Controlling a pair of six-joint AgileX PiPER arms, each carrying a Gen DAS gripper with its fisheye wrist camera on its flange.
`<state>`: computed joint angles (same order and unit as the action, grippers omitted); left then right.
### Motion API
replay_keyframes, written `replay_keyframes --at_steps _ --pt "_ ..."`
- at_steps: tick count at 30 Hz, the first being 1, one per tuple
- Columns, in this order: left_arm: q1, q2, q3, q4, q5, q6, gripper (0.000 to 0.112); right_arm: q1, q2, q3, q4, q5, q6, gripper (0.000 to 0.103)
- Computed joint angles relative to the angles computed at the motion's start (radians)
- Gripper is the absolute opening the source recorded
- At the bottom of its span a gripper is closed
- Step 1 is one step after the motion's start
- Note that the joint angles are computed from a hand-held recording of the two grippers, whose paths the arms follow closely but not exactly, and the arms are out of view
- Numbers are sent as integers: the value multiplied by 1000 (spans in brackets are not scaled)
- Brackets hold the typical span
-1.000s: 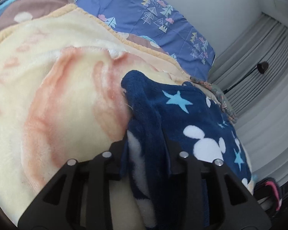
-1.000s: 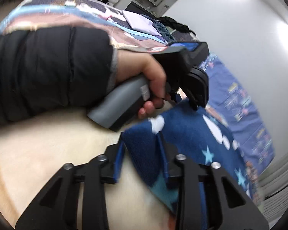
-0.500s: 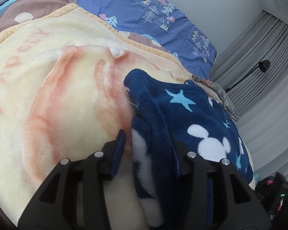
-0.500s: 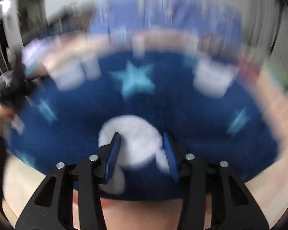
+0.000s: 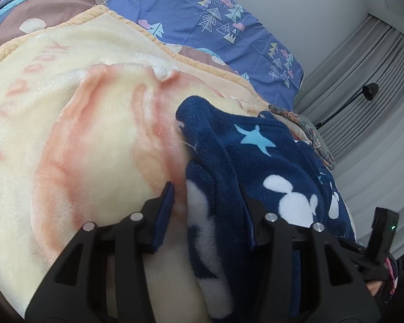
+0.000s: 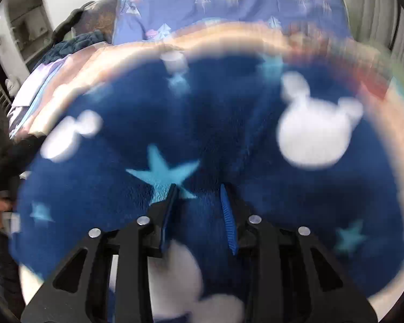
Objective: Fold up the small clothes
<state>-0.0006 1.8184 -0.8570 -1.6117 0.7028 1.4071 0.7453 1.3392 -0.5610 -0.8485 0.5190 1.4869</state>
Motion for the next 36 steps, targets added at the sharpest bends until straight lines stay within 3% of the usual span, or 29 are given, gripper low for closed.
replay_keyframes --at_steps 2,3,5,8,10,13,14,17,21,24,26,27,30,32,33,36 --pt "2 0 1 1 0 1 46 109 10 -60 -8 155 -4 34" --pt "2 1 0 3 1 -1 46 121 -8 -97 39 193 -50 34" --pt "1 2 -2 5 2 -5 46 85 -60 -148 106 173 -164 32" --pt "0 2 -1 3 1 -4 46 22 -38 -269 35 189 -228 32" --pt "1 2 -1 0 4 -2 46 -84 42 -326 142 133 -363 32" --pt "4 6 -1 -5 16 9 47 -269 240 -289 386 -60 -542 31" --pt "3 6 -3 -2 15 6 47 -263 237 -294 397 -63 -581 31" --pt "4 8 -4 0 18 3 47 -217 181 -361 384 63 -573 32" --pt "7 7 -2 -1 19 6 47 -234 188 -492 290 92 -569 32" --pt "6 6 -1 -4 19 10 47 -319 380 -658 374 127 -658 32" --pt "12 11 -2 -4 34 18 48 -412 536 -681 495 45 -810 33" --pt "9 9 -2 -3 27 18 48 -421 555 -699 517 27 -831 34" --pt "18 14 -3 -1 45 17 48 -385 509 -693 455 62 -790 37" --pt "21 13 -2 -1 48 17 48 -333 449 -624 286 79 -667 37" --pt "22 13 -1 -2 49 18 48 -285 387 -575 187 116 -576 37" --pt "23 16 -2 -3 56 15 48 -84 166 -372 -59 101 -418 42"
